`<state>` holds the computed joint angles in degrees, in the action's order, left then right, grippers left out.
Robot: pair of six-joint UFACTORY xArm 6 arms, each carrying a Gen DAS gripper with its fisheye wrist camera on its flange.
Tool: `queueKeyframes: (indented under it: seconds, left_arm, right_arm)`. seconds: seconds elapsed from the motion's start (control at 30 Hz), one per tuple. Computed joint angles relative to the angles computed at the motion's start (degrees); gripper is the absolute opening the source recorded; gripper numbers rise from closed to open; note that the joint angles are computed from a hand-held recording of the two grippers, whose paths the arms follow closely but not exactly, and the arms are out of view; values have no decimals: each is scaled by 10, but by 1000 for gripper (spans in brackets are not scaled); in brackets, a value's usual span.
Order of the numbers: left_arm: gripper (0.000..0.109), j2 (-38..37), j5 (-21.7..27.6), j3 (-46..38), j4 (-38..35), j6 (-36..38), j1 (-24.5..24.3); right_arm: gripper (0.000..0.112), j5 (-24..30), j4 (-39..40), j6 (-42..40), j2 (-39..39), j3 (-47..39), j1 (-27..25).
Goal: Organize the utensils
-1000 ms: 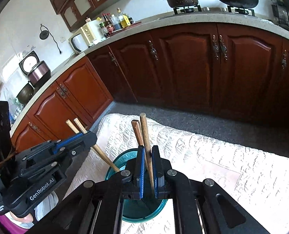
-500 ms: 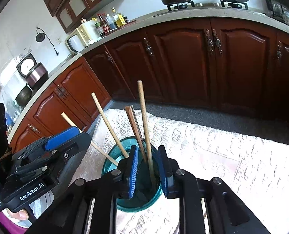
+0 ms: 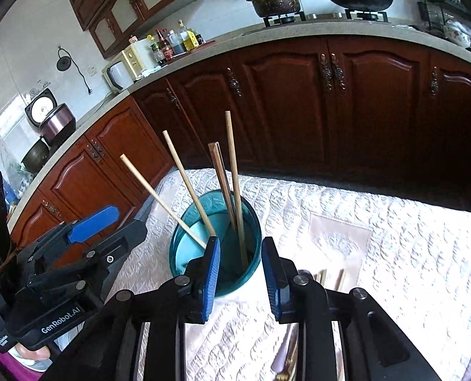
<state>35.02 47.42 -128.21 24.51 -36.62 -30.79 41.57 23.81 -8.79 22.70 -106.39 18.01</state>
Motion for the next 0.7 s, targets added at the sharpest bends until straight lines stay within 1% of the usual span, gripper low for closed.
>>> queueKeyframes:
  seconds: [0.13, 0.2, 0.33, 0.43, 0.5, 0.7]
  left_arm:
    - [57, -37, -25, 64, 5, -10, -9]
    - [60, -50, -35, 88, -1, -13, -12]
    - [63, -83, -63, 150, -31, -12, -13]
    - [63, -100, -71, 190, -47, -11, -15]
    - [63, -110, -74, 214, -53, -11, -16]
    - [63, -120, -75, 260, -67, -13, -21]
  right_arm:
    - [29, -21, 0, -2, -47, 69, -4]
    - [30, -30, -1, -2, -72, 109, -9]
    - [30, -30, -7, 4, -95, 161, -20]
    - [30, -19, -11, 6, -88, 181, -28]
    - [30, -16, -36, 22, -74, 183, -30]
    - [25, -14, -43, 60, -12, 163, -44]
